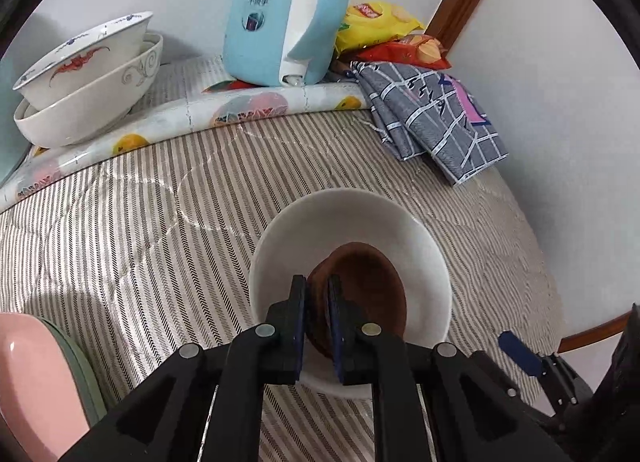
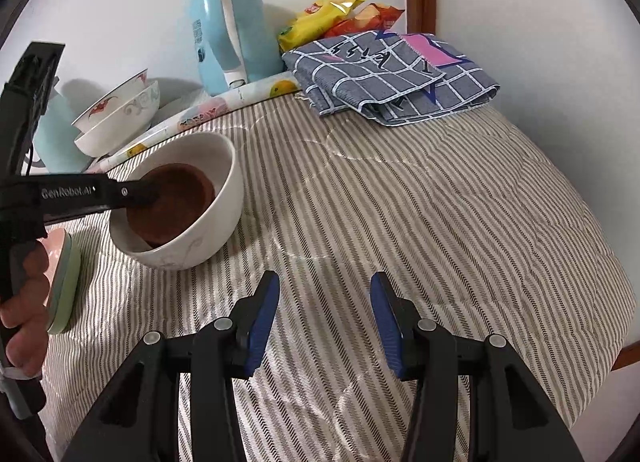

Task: Organize plates and bowls
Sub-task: 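Lower the left gripper's brown bowl into the white bowl and open it, then grasp the white bowl rim with both grippers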

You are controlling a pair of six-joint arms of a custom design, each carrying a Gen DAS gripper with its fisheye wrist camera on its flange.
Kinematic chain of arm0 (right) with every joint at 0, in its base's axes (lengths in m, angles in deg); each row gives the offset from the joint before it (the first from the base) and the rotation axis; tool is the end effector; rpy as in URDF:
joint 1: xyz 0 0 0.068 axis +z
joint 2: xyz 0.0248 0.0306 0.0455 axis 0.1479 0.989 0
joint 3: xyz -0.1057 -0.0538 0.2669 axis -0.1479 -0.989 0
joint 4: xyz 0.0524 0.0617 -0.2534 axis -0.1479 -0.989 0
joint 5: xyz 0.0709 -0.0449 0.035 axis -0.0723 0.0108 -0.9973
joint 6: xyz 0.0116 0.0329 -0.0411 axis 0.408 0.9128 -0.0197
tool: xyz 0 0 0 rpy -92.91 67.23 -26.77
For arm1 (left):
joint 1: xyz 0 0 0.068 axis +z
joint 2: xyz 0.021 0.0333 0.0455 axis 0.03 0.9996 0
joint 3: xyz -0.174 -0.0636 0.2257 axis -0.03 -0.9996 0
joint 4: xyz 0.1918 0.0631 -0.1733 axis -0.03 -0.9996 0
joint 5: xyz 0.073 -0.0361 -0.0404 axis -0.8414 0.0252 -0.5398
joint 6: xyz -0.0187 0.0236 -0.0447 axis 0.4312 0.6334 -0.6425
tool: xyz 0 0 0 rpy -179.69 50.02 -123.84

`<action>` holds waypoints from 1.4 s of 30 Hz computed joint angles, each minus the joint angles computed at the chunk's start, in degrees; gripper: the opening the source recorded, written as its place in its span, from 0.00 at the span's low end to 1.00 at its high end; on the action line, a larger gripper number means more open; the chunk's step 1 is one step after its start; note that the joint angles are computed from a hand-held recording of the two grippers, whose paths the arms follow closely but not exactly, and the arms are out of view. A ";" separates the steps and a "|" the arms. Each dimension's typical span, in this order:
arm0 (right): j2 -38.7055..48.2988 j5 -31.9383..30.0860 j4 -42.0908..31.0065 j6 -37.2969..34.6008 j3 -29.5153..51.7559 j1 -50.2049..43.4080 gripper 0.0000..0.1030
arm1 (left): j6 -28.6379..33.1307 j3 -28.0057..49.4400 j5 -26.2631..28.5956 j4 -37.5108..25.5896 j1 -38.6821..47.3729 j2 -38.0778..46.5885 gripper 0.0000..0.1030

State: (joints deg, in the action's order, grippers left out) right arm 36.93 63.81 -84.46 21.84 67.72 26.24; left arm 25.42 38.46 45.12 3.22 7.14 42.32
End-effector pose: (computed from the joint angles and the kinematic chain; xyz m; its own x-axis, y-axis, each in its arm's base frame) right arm 0.3100 0.1059 0.0968 -0.7697 -0.3351 -0.5434 -0.4604 0.8810 0.1089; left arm 0.2796 0.0236 0.1177 -0.7759 -0.4169 -0.4735 -0.3357 0.9083 -0.2495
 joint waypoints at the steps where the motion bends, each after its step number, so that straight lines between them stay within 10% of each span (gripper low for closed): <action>1: -0.26 -0.10 -0.02 -0.05 -0.18 0.23 0.46 | 0.19 -0.20 -0.39 -0.42 -0.18 -0.74 0.19; 21: -1.13 0.91 0.95 3.34 3.34 4.79 0.46 | 0.31 -11.75 -4.67 3.49 3.90 -16.14 0.30; 42: 8.77 4.90 -10.59 2.54 17.41 9.40 0.37 | 2.36 -3.28 -0.29 3.82 5.41 1.45 0.30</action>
State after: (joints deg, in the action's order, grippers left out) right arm 45.70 68.71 -95.05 24.38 85.14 35.64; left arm 27.78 35.19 44.83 7.04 12.55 43.77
